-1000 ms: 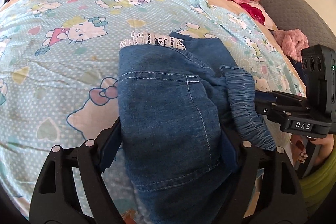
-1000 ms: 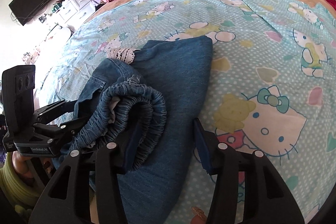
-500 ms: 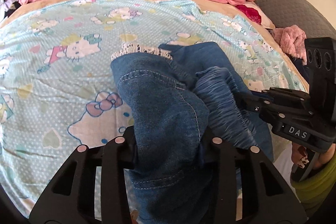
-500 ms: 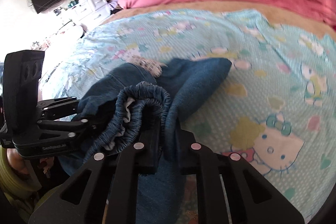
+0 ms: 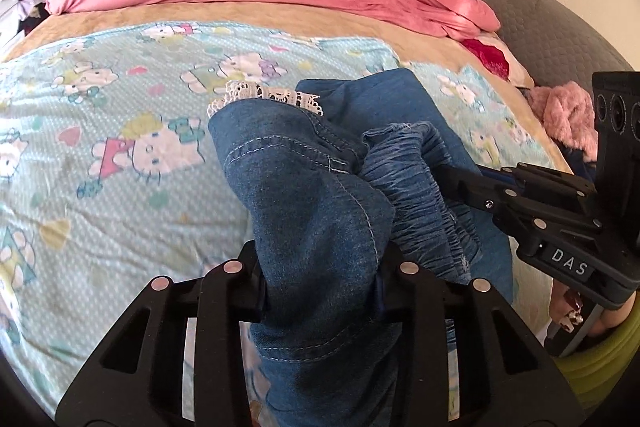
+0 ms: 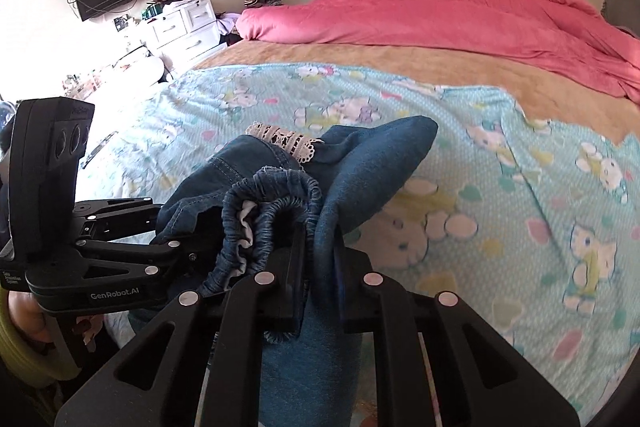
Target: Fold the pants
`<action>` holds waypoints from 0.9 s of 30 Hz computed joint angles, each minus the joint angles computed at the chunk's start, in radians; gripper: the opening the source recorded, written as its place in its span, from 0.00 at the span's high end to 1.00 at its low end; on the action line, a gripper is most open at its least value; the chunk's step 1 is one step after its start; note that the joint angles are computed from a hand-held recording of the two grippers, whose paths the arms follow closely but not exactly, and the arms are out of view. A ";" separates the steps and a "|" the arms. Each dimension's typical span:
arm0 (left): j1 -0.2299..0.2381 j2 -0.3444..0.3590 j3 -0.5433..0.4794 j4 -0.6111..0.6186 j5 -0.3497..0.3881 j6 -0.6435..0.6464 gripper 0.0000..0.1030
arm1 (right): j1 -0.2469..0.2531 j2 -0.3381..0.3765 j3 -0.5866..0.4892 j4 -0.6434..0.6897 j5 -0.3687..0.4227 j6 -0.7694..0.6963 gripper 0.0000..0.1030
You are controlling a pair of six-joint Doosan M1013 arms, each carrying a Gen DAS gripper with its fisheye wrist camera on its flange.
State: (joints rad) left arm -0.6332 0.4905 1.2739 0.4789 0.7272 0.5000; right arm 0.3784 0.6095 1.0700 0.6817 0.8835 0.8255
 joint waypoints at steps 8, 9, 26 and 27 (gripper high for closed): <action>0.023 0.028 -0.049 0.010 0.018 0.018 0.73 | 0.008 0.045 -0.078 -0.029 -0.015 0.022 0.89; 0.025 0.031 -0.053 0.010 0.018 0.017 0.73 | 0.009 0.048 -0.083 -0.032 -0.015 0.025 0.89; 0.039 0.066 -0.056 -0.026 0.062 0.014 0.52 | 0.025 0.095 -0.099 -0.367 -0.017 0.340 0.50; 0.039 0.067 -0.055 -0.032 0.062 0.016 0.52 | 0.021 0.098 -0.099 -0.356 -0.006 0.353 0.50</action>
State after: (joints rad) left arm -0.5940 0.5572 1.2189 0.4468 0.7891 0.5158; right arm 0.3997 0.7079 0.9705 0.3259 0.8771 1.1781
